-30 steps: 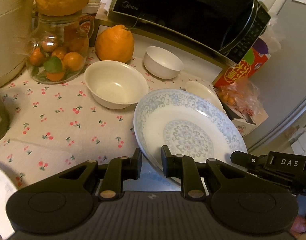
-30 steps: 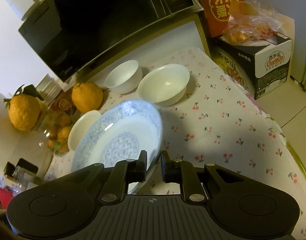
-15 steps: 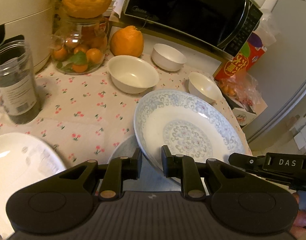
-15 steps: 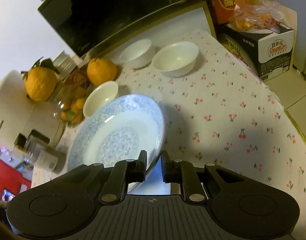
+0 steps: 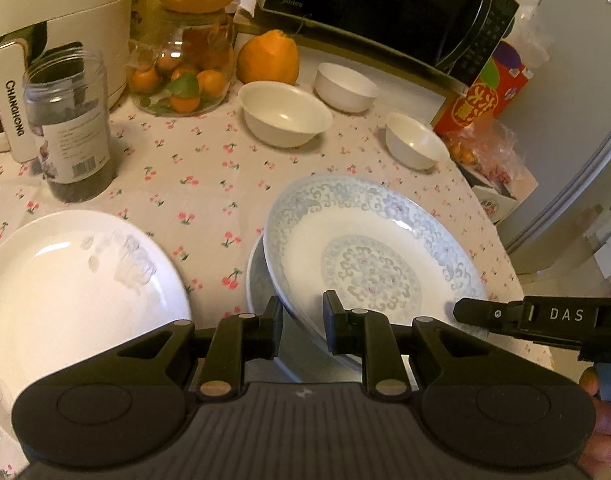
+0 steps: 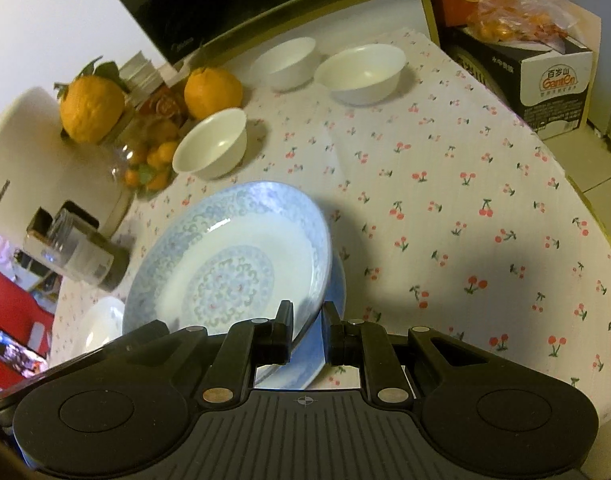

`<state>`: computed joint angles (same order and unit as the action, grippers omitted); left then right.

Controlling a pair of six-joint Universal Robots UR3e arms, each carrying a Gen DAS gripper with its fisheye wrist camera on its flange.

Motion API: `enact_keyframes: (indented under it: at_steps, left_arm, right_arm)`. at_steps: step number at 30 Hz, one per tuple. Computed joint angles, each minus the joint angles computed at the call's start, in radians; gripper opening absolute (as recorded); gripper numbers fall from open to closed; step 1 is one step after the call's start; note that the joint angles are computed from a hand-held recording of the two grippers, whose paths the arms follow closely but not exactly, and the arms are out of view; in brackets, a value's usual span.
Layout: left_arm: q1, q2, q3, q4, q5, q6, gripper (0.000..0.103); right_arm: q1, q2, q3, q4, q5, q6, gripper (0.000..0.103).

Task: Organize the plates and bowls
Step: 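Lower the held blue plate onto the other blue-patterned plate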

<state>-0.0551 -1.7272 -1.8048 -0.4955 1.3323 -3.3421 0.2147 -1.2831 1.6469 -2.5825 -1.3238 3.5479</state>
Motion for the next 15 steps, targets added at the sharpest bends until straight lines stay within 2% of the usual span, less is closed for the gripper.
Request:
enact_keyframes:
  at_steps: [15]
  left_arm:
    - [-0.005,0.021,-0.021,-0.047,0.039,0.015,0.019]
  right_arm:
    - [0.071,0.048,-0.047,0.03,-0.085,-0.018,0.015]
